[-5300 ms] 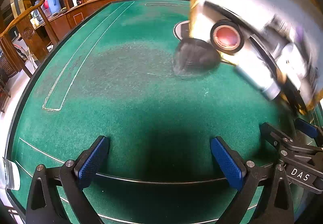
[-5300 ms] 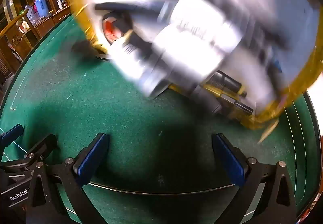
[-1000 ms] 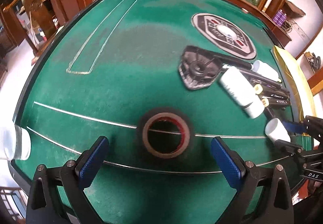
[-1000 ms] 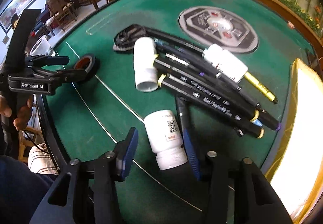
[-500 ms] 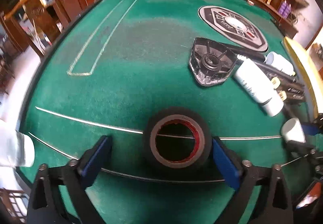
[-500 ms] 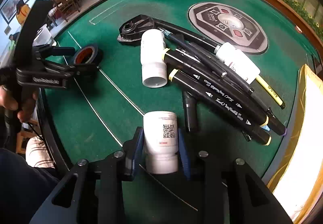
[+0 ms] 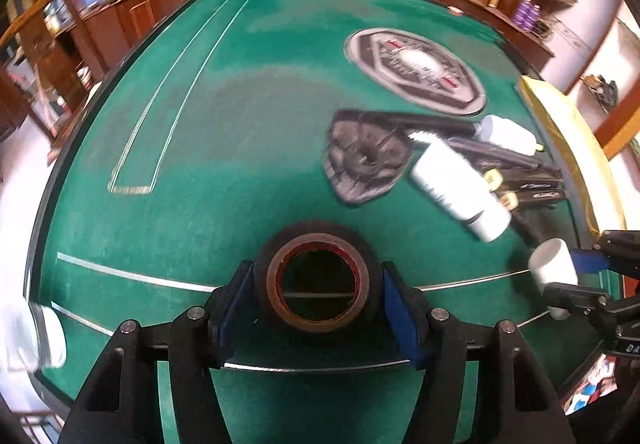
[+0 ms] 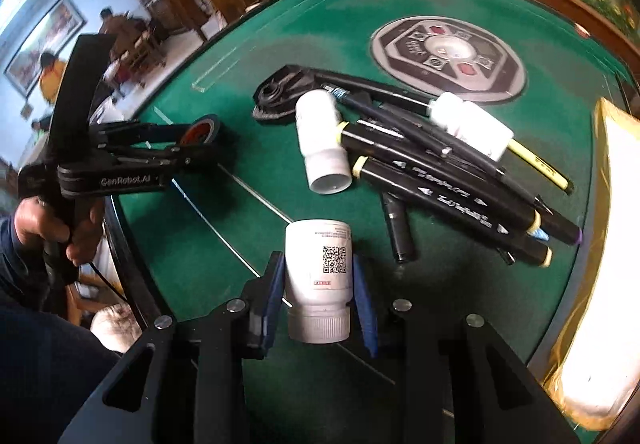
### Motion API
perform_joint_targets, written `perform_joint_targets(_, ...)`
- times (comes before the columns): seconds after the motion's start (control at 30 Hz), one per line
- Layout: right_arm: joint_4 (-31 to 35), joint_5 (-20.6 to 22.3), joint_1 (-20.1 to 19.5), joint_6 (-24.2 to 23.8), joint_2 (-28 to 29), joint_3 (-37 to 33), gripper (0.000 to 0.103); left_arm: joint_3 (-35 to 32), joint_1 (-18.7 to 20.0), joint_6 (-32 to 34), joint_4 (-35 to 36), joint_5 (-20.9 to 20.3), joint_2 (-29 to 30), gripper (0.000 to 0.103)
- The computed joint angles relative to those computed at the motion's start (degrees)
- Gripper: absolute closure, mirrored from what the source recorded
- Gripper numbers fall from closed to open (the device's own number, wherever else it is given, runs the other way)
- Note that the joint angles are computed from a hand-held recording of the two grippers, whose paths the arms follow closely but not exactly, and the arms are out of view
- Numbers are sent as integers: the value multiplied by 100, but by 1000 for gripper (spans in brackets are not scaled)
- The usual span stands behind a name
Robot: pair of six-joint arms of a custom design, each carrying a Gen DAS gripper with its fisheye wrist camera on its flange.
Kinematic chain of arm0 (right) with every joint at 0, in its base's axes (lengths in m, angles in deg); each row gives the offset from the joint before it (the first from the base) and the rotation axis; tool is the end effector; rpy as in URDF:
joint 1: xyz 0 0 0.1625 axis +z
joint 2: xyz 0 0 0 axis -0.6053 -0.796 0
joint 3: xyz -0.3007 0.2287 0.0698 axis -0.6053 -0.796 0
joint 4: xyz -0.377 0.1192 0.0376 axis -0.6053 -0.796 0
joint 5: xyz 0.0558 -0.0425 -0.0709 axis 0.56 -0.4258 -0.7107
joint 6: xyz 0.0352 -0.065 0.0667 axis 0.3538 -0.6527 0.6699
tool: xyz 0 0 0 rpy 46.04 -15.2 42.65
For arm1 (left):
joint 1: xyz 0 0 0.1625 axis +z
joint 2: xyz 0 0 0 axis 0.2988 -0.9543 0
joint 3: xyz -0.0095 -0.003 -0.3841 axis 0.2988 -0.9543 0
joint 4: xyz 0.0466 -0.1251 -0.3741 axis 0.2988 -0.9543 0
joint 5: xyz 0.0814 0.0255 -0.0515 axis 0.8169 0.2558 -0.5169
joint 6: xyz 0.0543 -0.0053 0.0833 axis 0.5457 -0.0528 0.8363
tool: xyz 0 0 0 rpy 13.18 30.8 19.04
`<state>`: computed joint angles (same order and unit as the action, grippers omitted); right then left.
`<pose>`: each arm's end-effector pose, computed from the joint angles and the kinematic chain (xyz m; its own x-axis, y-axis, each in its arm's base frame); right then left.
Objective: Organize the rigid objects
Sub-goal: 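Carry tape roll and bottle over the white tray and open both tools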
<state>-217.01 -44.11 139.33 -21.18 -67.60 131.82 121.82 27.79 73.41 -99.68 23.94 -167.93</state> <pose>0.1705 -0.3702 0.1657 -0.8050 -0.3273 0.4949 -0.4594 0.8716 -0.1708 -0.1670 -0.4408 0.1902 -0.7141 0.3855 -0.5843 0.5361 0.8379 -0.1023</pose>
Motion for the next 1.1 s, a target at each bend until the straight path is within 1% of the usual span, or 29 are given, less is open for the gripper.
perform_joint_targets(0.1, -116, 66, -30, 320, -191, 93, 71, -131, -131, 291, -35, -64, 84, 37)
perform_joint_targets(0.27, -285, -88, -19, 898, -684, 330, 71, -450, -374, 832, -256, -373, 460, 37)
perform_joint_targets(0.43, -251, -438, 29, 1471, -1428, 561, 71, -806, -660, 1147, -425, -946, 954, 37)
perform_joint_targets(0.53, -54, -551, -62, 1651, -2022, 629, 71, -1035, -856, 1177, -429, -1275, 1258, 37)
perform_joint_targets(0.67, 306, -509, -418, 1520, -2845, 587, 71, -1334, -1228, 1085, -559, -1579, 1766, 37)
perform_joint_targets(0.7, 437, -430, -581, 1449, -3070, 544, 71, -1417, -1290, 1041, -568, -1639, 1883, 37)
perform_joint_targets(0.73, 560, -359, -699, 1414, -3209, 492, 71, -1543, -1366, 998, -579, -1749, 2065, 37)
perform_joint_targets(0.83, 860, -190, -1095, 1196, -3523, 291, 71, -1881, -1522, 843, -606, -1850, 2544, 37)
perform_joint_targets(0.9, 1012, -46, -1374, 1095, -3575, 123, 71, -2112, -1564, 779, -651, -1900, 2874, 37)
perform_joint_targets(0.97, 1139, 200, -1716, 981, -3592, -59, 71, -2385, -1610, 678, -696, -1849, 3275, 37)
perform_joint_targets(1.03, 1152, 307, -1984, 865, -3446, -281, 71, -2662, -1581, 606, -715, -1896, 3637, 37)
perform_joint_targets(1.1, 1149, 451, -2200, 798, -3197, -526, 71, -2939, -1562, 534, -720, -1736, 4016, 38)
